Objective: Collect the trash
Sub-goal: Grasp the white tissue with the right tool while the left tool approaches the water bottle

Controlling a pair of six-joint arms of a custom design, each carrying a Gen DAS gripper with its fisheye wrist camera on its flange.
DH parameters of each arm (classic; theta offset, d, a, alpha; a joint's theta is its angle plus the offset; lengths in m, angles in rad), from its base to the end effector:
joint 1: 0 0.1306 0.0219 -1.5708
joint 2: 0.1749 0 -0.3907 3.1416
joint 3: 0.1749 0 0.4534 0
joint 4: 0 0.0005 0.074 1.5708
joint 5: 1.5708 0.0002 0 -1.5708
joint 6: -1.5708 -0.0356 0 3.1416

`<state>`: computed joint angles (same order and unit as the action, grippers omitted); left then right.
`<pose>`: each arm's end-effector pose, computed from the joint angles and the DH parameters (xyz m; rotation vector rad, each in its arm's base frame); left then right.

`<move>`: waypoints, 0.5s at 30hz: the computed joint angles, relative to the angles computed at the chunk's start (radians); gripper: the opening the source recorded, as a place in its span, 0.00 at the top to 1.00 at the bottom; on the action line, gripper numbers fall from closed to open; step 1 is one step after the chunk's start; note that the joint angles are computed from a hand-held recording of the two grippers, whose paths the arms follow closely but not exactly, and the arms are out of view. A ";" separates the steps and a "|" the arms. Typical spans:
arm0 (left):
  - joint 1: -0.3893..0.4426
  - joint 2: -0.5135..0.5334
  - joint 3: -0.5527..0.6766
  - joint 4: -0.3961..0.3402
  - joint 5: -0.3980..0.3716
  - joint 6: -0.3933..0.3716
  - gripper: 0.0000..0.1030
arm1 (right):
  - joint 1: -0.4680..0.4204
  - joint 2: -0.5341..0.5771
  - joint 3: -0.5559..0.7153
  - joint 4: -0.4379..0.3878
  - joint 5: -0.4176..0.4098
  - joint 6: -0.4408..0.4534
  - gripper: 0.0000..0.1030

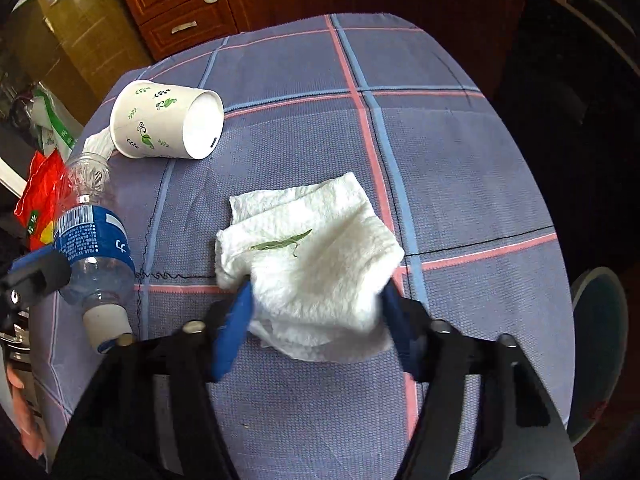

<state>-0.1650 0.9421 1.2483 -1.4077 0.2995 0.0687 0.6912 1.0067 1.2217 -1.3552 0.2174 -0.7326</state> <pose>0.3253 -0.0653 0.5220 0.2249 2.6642 -0.4749 0.2840 0.2243 0.4899 0.1191 2.6699 0.1609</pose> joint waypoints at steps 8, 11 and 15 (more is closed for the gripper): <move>-0.055 0.032 -0.007 0.073 -0.067 0.173 0.05 | -0.022 -0.076 -0.048 0.025 -0.117 -0.018 0.86; -0.072 0.028 -0.019 0.089 -0.056 0.176 0.06 | -0.024 -0.108 -0.064 0.025 -0.139 -0.036 0.86; -0.129 0.012 -0.029 0.088 -0.100 0.107 0.11 | -0.026 -0.155 -0.087 0.017 -0.159 -0.054 0.86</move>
<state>-0.2936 0.9541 1.2195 -1.3201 0.1995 0.1753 0.6656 0.8522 1.1348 -1.3377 0.0579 -0.7868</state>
